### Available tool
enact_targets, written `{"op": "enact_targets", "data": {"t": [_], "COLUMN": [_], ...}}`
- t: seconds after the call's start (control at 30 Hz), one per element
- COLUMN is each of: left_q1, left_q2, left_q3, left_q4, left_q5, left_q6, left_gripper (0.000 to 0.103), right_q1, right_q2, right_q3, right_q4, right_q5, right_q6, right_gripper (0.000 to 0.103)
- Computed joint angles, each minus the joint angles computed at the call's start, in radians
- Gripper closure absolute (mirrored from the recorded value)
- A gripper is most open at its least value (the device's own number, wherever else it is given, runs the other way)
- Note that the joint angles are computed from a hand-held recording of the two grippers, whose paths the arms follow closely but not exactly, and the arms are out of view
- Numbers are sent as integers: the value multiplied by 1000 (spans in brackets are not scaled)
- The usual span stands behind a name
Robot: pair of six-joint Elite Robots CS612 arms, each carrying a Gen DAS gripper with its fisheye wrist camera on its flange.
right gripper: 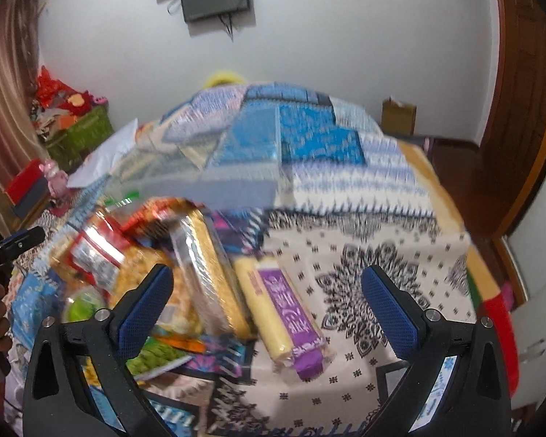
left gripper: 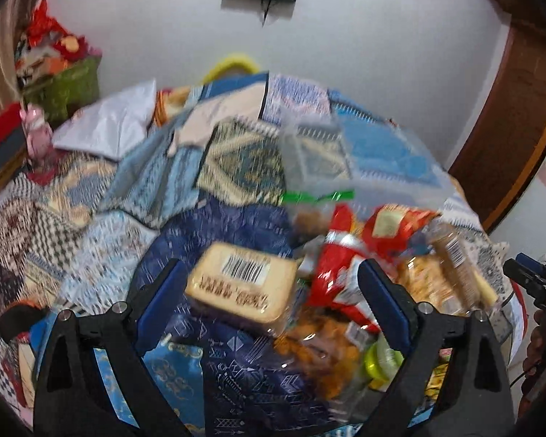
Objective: Organize snacks
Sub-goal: 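Grasp the yellow bread loaf with the left tool while the right tool grasps the purple-labelled cheese stick, then carry the bread loaf and cheese stick into the clear box and release both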
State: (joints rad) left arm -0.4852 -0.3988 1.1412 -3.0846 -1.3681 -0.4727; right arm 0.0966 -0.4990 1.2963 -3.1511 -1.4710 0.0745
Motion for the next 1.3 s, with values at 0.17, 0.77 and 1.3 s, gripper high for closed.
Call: {"op": "enact_targets", "data": {"t": [0.17, 0.77, 1.3], "left_q1": [9, 21, 21], "left_q2": [26, 86, 39], "left_q3": [-43, -142, -56], "left_q4": [86, 206, 117], "left_q5": [-12, 46, 45], "left_q6": [-29, -38, -60], "left_gripper": [8, 25, 44], "right_q1": [-6, -18, -20], "right_q2": [15, 36, 28], "right_q3": [-25, -64, -51], "right_q4": [85, 190, 138], "right_q5": [30, 44, 55], "right_q6": [-5, -53, -51], "right_gripper": [10, 37, 81]}}
